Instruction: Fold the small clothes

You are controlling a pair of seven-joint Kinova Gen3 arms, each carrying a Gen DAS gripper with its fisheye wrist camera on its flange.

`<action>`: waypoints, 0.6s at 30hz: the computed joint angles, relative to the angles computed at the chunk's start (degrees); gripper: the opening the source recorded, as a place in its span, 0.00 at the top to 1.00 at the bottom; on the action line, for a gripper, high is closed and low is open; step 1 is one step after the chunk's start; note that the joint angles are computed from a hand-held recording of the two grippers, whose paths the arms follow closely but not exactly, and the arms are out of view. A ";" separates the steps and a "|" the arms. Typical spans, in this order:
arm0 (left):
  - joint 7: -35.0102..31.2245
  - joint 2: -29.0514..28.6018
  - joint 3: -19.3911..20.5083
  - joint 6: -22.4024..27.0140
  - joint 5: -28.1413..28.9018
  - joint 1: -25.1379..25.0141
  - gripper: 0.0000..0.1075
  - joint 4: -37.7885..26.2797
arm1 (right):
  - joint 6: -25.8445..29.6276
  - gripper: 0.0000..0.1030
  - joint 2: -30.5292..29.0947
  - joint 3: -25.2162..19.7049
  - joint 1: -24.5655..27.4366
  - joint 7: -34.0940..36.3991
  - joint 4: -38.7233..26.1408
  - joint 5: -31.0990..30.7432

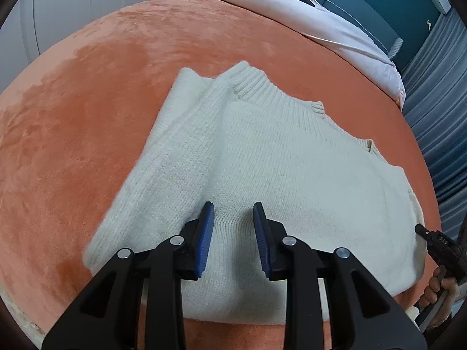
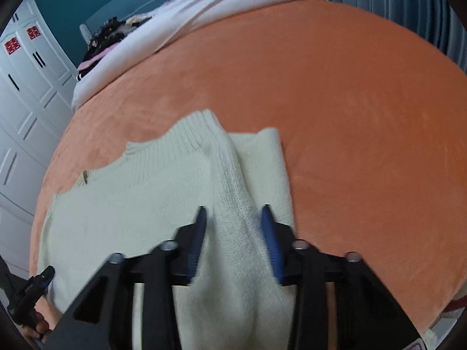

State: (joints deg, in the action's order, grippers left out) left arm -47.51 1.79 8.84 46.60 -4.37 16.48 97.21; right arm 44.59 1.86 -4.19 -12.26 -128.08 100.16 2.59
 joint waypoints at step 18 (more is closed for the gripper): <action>1.44 0.21 0.29 -1.46 -1.65 0.32 0.76 1.00 | -0.53 0.81 -9.80 -16.09 4.53 -16.68 4.83 16.55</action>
